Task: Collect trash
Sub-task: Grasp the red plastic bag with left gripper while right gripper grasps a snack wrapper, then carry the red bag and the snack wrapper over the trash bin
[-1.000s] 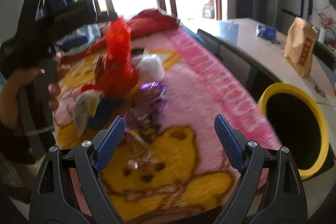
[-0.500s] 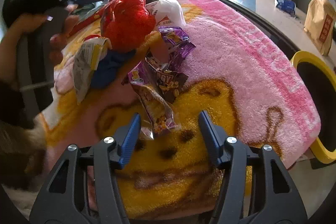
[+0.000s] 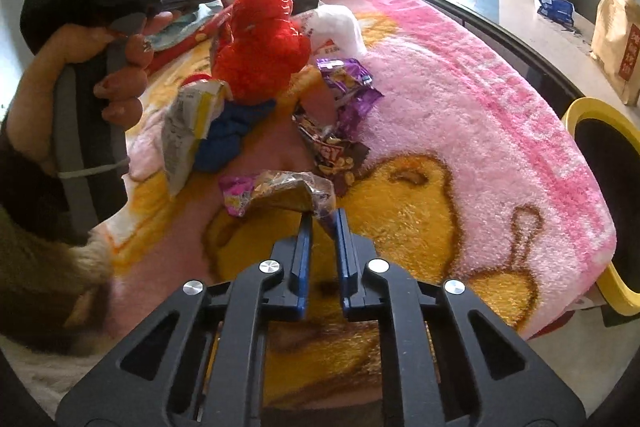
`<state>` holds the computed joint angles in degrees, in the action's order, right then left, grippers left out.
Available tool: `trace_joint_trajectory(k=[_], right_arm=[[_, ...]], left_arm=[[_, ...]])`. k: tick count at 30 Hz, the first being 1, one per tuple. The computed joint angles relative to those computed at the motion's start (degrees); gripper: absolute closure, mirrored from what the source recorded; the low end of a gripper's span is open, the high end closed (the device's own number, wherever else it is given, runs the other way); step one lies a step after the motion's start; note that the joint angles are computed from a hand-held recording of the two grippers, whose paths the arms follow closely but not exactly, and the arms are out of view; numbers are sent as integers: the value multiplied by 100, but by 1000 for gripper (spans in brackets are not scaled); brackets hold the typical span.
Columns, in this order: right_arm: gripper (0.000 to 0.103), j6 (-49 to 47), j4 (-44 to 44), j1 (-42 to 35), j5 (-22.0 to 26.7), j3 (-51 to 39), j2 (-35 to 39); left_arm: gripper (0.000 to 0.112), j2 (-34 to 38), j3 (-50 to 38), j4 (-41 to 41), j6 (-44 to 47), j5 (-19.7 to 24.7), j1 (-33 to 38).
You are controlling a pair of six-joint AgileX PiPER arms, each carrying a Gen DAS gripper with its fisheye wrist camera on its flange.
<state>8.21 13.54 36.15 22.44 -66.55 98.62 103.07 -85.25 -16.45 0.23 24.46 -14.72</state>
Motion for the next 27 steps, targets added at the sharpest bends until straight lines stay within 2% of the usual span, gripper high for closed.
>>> trace_joint_trajectory(k=[9, 18, 27], right_arm=[[100, -244, 249, -136, -96, 65, -303], [100, -9, 23, -375, -215, 105, -641], [100, 584, -582, -714, -281, 232, -944]], left_arm=[[90, -527, 163, -976, 710, -140, 114], [91, -756, -70, -1911, 1474, 115, 117], [91, -721, -384, -1942, 1474, 212, -152]])
